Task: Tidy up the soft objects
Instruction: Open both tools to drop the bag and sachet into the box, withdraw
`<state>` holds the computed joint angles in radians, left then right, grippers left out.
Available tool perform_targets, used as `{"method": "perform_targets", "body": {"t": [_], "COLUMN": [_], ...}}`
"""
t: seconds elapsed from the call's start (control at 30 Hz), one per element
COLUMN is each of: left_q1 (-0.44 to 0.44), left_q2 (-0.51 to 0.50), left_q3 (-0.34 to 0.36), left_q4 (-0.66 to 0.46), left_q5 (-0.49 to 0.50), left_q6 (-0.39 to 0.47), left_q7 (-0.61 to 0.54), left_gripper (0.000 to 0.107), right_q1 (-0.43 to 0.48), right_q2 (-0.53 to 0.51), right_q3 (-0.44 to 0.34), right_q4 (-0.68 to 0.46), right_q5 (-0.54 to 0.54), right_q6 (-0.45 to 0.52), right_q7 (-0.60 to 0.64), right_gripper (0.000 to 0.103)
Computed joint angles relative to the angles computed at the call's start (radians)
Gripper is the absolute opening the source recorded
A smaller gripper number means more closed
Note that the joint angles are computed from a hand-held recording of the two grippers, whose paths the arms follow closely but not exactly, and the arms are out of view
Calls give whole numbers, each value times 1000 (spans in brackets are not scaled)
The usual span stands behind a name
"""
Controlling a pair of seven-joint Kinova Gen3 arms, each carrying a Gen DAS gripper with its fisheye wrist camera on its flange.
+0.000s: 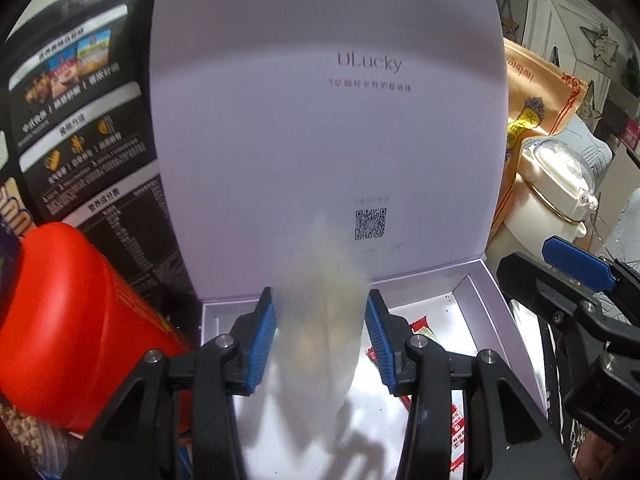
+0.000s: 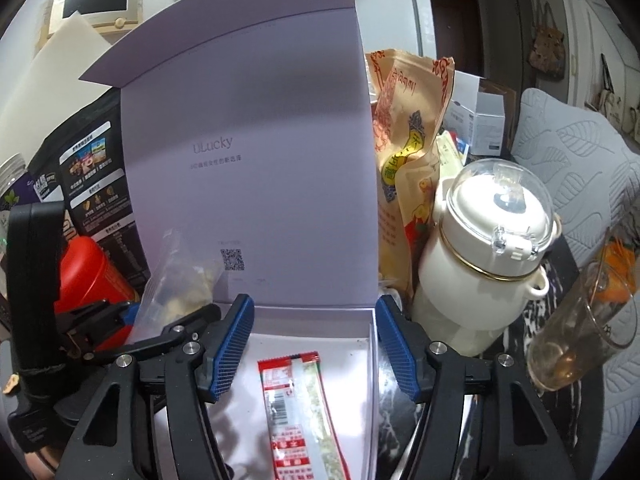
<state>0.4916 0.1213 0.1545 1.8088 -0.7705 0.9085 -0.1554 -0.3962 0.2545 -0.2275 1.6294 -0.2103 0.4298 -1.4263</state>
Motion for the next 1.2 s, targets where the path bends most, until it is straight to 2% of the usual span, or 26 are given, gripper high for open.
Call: {"method": "perform_targets", "body": {"t": [0.2, 0.47, 0.8, 1.0, 1.17, 1.2], "left_q1": [37, 55, 102, 152, 199, 205], "left_q2": [22, -28, -93, -121, -145, -148], "left_q3": [13, 27, 120, 189, 247, 256], "left_q4": [-61, -82, -117, -136, -142, -145], "left_q5": [-34, -50, -135, -188, -230, -233], "left_q6": [68, 121, 257, 376, 475, 495], "left_q7": [24, 10, 78, 118, 163, 166], "left_gripper": [44, 44, 44, 44, 44, 48], "right_q1": [-11, -9, -2, -12, -29, -32], "right_q2": [-20, -81, -222, -335, -426, -446], "right_q3": [10, 19, 27, 52, 64, 66], "right_q4": [2, 20, 76, 132, 177, 187], "right_q5": [16, 26, -6, -52, -45, -42], "right_q6": [5, 7, 9, 2, -2, -3], "right_q7": [-21, -39, -17, 32, 20, 16], "right_gripper": [64, 64, 64, 70, 79, 80]}}
